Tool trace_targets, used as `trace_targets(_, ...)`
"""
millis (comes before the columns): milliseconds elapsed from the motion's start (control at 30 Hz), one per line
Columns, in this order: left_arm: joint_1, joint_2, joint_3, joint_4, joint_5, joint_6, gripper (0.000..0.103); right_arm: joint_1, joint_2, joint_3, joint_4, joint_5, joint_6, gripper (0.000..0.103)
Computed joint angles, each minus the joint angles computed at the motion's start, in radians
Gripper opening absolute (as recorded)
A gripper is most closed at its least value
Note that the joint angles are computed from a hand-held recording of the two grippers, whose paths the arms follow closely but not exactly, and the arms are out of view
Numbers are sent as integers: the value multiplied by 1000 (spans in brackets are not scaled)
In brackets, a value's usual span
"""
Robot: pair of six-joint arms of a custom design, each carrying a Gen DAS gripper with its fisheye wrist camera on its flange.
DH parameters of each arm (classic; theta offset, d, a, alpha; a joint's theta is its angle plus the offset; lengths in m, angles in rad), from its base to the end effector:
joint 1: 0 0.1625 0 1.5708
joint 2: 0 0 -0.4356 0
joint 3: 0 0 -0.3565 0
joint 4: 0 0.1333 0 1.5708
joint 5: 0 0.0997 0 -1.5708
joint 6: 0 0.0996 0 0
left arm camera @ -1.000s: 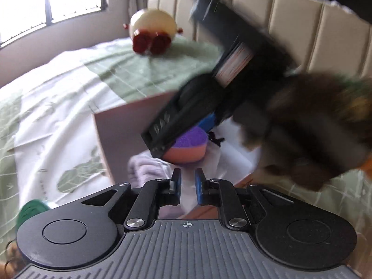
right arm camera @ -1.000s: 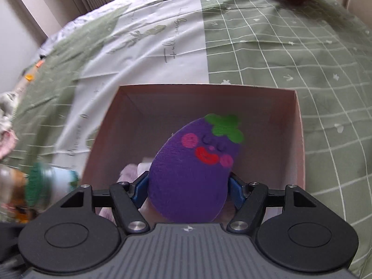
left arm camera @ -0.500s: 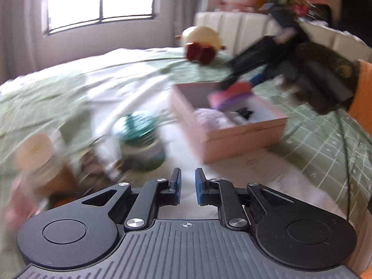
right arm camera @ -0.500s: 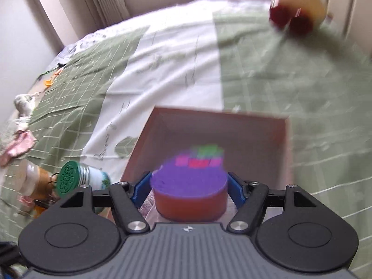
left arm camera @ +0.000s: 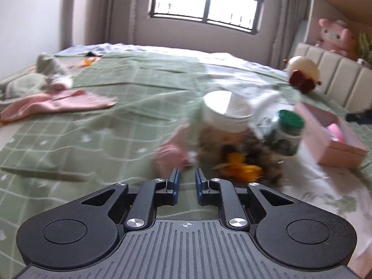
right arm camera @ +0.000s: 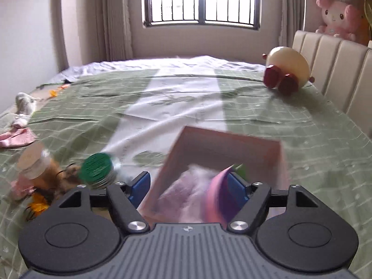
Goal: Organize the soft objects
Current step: 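Grasp the pink cloth beside the jars with the left gripper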
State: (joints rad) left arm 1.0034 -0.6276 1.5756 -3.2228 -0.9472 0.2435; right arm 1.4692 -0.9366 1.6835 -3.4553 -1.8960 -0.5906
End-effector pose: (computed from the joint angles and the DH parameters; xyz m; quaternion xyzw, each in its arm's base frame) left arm -0.2088 -0.6838 0.1316 0.2552 0.8627 -0.3703 0.2313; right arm 0.0353 -0.6542 0.3221 0.1167 -0.8278 0.4537 0.3086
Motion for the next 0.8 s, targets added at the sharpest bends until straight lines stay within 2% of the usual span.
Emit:
trace_targets(133,25,-11,-7,24,-33,17,16,-8,-12,108,52,107,35,74)
trace_targets(267,38,35,-93,24,-57,17,16,30,35,140,27,69,-90,74)
trace_targets(333,55,57,-147,30,-99,-7,16,47,47,163,-9,69,-157,74)
trace_targets(500,91,119,-299,132,-199,-62,16,61,44,220,-51,74,-229,74)
trace_targets(633,90,164,-403,317,-147,-31,16,56,45,264,-89,60,-279,74)
trace_targets(800,77,184,-402,388,-68,53,18,41,55,270,-84,45,-287,74)
